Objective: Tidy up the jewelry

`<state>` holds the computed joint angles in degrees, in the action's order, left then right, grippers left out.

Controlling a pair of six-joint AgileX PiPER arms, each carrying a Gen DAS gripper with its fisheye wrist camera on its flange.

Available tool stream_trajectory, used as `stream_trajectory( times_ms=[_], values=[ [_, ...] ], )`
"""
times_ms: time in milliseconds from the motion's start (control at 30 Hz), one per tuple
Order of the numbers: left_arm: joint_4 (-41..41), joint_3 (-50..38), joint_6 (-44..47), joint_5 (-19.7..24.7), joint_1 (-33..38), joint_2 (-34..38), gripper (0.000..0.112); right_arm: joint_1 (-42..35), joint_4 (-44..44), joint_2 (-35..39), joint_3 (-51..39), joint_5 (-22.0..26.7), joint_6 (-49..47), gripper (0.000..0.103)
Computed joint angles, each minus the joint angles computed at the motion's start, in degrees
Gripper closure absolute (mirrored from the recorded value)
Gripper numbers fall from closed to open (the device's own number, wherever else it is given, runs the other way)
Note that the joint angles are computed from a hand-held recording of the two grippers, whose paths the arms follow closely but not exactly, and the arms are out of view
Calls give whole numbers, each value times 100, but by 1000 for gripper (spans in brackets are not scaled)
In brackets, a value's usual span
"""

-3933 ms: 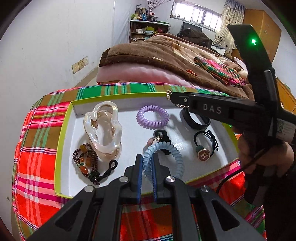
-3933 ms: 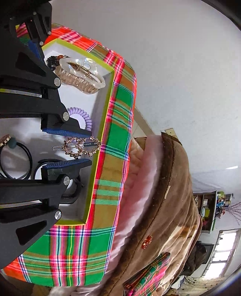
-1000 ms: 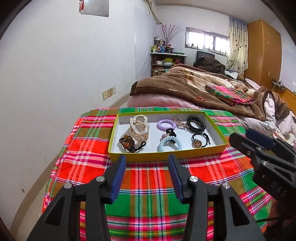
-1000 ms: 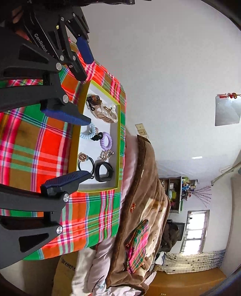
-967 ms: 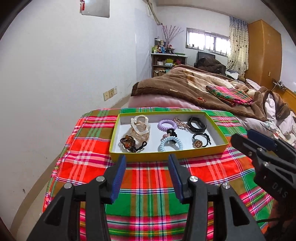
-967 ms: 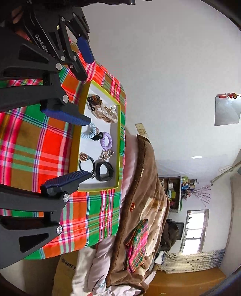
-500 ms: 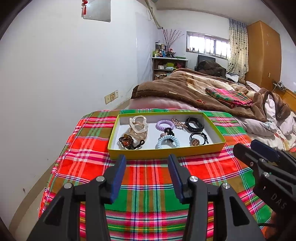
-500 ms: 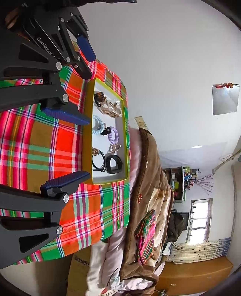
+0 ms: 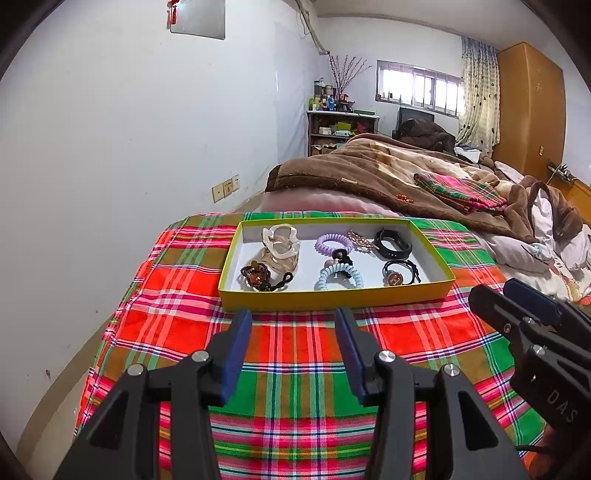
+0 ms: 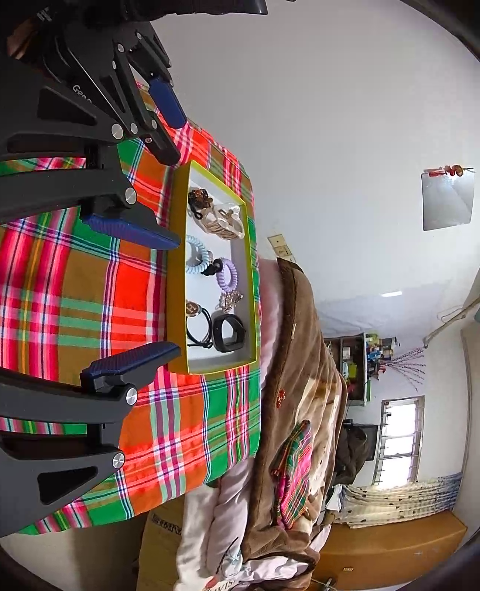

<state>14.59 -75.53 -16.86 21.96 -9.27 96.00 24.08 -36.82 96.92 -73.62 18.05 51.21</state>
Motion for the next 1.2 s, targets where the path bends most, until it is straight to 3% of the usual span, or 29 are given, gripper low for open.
stream_trajectory(
  times_ms=[1200],
  values=[
    [-302, 27, 185, -20, 87, -36, 63, 105, -106, -34, -19, 54, 138, 50]
  ],
)
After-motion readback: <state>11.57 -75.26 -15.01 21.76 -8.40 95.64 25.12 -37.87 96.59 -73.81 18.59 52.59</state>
